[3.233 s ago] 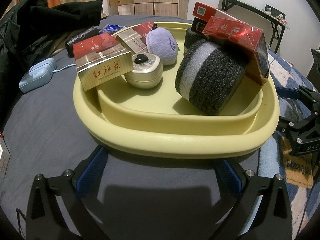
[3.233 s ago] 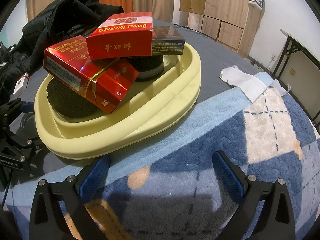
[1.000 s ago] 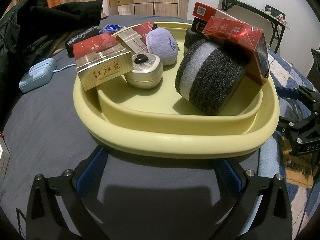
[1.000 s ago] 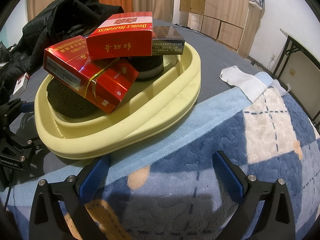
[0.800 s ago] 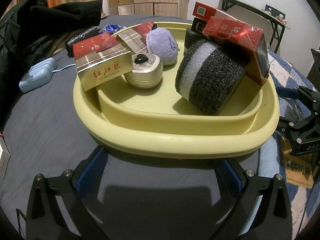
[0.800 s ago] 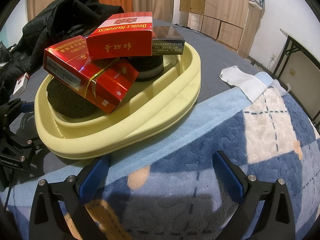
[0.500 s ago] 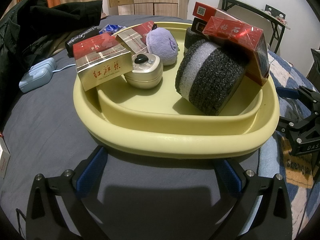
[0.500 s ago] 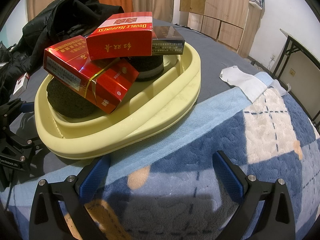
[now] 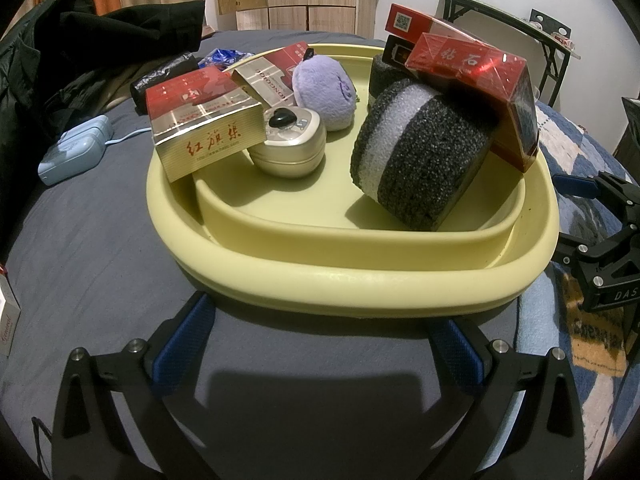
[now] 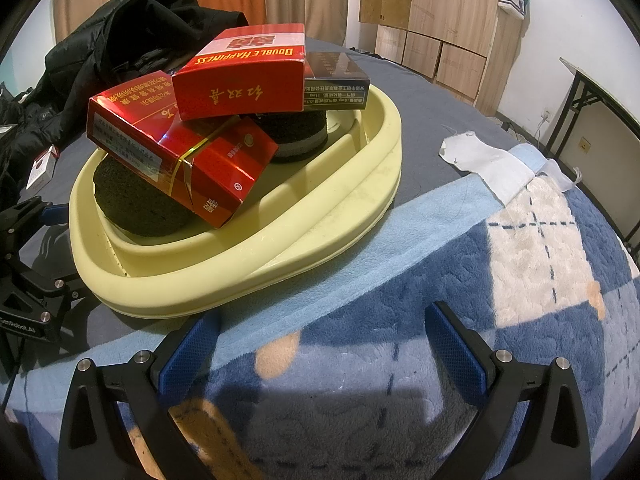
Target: Organize rigid objects
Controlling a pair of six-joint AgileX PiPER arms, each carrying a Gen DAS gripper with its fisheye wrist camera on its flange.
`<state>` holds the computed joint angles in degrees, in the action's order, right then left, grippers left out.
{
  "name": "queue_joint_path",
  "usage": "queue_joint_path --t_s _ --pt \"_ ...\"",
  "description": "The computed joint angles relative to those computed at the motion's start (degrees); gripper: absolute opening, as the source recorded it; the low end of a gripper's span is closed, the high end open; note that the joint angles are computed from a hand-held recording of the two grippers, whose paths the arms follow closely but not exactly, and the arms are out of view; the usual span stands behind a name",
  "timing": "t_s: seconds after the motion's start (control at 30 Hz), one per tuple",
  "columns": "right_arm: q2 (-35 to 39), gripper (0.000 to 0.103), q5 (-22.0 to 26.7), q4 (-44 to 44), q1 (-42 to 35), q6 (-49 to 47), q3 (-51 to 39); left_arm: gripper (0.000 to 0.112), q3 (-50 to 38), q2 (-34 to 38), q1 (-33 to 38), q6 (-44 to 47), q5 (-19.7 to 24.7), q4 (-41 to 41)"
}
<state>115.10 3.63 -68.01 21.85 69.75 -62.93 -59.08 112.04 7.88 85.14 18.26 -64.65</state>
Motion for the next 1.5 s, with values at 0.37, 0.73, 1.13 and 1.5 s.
queue_joint_path --t_s 0.37,0.73,1.13,1.5 --pt "0.0 0.103 0.0 -0.4 0.0 0.4 0.0 0.103 0.0 0.0 -0.1 -0.1 -0.1 0.0" --pt "0.0 0.103 0.0 -0.9 0.0 0.9 0.0 0.103 0.0 0.0 0.0 0.0 0.0 0.0" --pt "0.0 0.103 0.0 -0.7 0.0 0.7 0.0 0.103 0.0 0.0 0.0 0.0 0.0 0.0" --pt "0.0 0.103 0.0 -0.4 0.0 0.4 0.0 0.103 0.0 0.0 0.0 0.0 0.0 0.0"
